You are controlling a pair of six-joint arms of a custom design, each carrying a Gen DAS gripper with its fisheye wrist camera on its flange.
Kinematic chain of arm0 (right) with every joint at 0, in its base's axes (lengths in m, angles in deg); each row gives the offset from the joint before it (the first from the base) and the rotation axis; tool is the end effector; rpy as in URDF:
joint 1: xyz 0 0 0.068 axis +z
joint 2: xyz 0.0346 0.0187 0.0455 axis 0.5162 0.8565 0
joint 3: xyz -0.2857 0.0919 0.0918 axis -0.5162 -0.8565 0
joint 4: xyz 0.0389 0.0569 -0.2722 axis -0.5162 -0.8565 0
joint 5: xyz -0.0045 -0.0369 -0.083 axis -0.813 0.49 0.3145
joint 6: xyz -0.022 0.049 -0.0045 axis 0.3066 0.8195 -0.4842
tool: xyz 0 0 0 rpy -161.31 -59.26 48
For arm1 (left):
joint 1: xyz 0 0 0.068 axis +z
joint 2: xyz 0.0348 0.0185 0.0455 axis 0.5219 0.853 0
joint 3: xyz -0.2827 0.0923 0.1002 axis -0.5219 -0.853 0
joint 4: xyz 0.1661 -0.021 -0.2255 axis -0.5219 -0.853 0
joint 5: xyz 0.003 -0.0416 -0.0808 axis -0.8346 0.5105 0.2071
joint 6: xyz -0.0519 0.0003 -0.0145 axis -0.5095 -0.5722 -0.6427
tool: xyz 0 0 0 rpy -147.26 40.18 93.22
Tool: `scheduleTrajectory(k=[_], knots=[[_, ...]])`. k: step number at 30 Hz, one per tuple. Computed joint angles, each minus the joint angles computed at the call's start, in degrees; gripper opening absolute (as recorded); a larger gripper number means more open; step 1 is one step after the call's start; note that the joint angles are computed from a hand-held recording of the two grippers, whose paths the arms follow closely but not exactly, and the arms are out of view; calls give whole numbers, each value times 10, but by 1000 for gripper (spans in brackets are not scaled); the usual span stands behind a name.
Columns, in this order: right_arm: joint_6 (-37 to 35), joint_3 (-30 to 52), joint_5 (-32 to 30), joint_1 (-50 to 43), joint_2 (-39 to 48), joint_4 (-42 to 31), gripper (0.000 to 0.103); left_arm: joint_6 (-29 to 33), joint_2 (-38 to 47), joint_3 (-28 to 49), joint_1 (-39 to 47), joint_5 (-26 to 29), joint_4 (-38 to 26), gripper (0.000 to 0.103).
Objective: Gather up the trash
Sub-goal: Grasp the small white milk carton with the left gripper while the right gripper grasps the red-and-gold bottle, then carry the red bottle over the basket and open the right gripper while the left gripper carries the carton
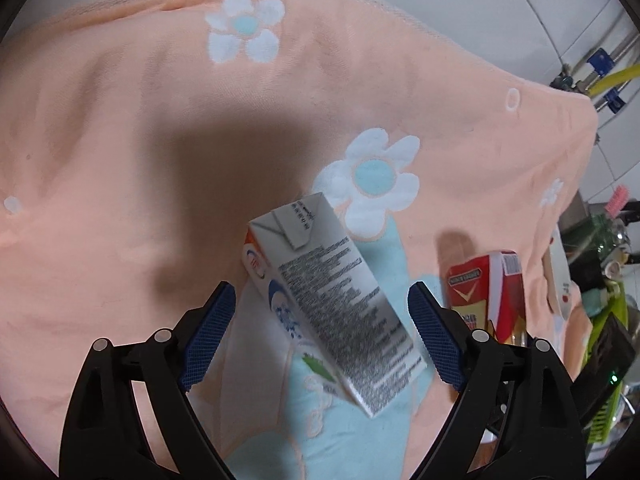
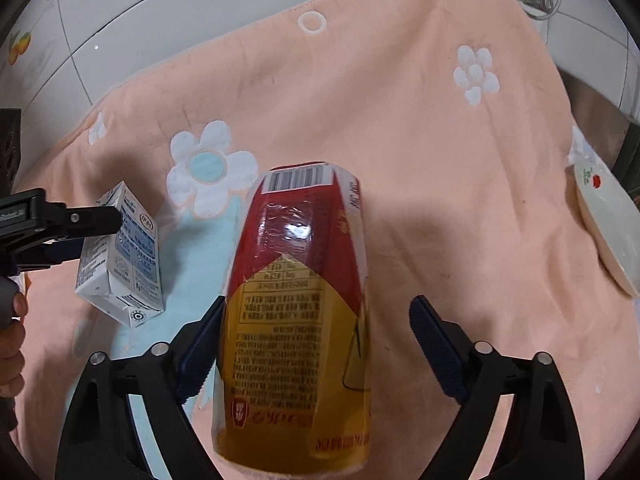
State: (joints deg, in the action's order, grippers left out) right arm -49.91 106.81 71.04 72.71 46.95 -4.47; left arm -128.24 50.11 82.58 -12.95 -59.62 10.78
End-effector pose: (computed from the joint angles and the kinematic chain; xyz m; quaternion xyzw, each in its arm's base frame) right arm 0.1473 0.1213 0.1695 -0.0649 0.9415 0.1061 0.3131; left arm 0.1602 -0.1477 0.1983 -0.1152 0.9521 -0.1473 0.2418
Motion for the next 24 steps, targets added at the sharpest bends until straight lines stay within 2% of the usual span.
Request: scheduleTrajectory(k=[2,4,6,9,12,13,14,17,19,23,24], knots=[[1,1,-6,2,5,4,78,-6,21,8,-6,-11,3,87],[5,0,-12,5,1,7,68,-9,42,16,-11,-21,4,86],[20,2,-1,18,-11,-12,67,-10,57,22,-12,-27,2,83],[32,-5,8,34,-39,-30,67,-8,72,24,-11,-26,8,70],[50,-16,13,48,-87,-56,66,-8,71,21,-14,-26,8,52],[55,-19,14,51,-98,-62,66,-6,67,19,-16,-22,9,41],[66,-22,20,61,-121,-78,66,-5,62,16,-19,-19,8,39],[89,-24,34,84,-157,-106,66,-12,44,11,-42,-29,-3,38],[124,-24,60,122,-201,-150,65,-16,24,7,-71,-48,-18,38],[231,-7,148,251,-266,-255,65,-48,-19,-3,-134,-64,-42,38],[276,2,181,303,-277,-293,65,-55,-28,-5,-145,-67,-45,38]])
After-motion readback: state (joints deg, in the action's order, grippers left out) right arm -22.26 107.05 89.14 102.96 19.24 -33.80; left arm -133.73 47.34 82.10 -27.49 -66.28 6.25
